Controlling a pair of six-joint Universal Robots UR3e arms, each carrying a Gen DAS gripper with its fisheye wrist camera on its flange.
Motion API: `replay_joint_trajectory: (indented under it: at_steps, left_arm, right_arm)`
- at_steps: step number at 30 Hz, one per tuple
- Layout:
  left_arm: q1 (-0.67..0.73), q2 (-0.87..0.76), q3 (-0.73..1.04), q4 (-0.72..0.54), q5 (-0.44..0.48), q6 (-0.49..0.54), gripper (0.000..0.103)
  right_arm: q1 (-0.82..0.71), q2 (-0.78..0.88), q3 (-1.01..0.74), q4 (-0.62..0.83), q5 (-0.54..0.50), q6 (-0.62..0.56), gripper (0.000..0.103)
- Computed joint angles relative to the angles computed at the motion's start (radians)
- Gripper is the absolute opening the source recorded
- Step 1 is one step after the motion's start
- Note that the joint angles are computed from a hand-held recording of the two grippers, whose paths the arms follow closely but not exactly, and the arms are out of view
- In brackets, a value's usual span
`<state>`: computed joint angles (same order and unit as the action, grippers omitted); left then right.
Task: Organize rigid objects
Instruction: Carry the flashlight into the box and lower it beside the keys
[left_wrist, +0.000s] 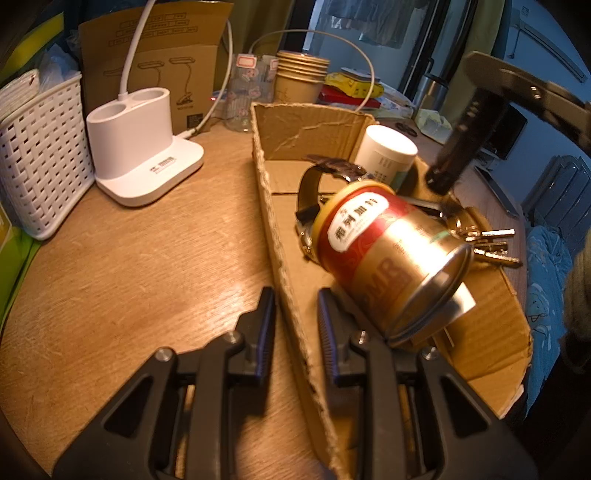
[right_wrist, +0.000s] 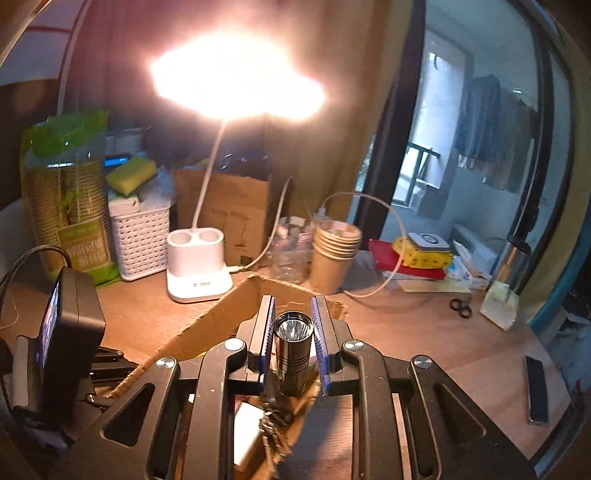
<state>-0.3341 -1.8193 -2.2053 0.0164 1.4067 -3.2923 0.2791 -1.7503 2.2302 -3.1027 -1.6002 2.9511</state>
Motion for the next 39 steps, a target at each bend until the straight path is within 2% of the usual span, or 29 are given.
replay_joint_trajectory:
  at_steps: [5, 11, 18, 26, 34, 39]
  left_arm:
    - [0.0, 0.0, 0.0, 0.0, 0.0, 0.0, 0.025]
    - [0.0, 0.0, 0.0, 0.0, 0.0, 0.0, 0.025]
    - [0.0, 0.0, 0.0, 0.0, 0.0, 0.0, 0.025]
    - [-0.001, 0.0, 0.0, 0.0, 0.001, 0.0, 0.025]
    - [-0.001, 0.0, 0.0, 0.0, 0.001, 0.0, 0.025]
    - [-0.002, 0.0, 0.0, 0.0, 0.002, -0.001, 0.025]
  right_arm:
    - [0.046, 0.082, -0.033, -0.033, -0.039, 0.007, 0.021]
    - [0.049, 0.117, -0.065, -0.035, -0.037, 0.003, 0.022]
    - [0.027, 0.18, -0.181, 0.015, 0.008, -0.015, 0.022]
    - [-0.016, 0.291, -0.358, 0.161, 0.115, -0.028, 0.022]
    - [0.033, 0.358, -0.386, 0.166, 0.041, -0.046, 0.022]
    - [0.03, 0.338, -0.373, 0.237, 0.028, -0.067, 0.022]
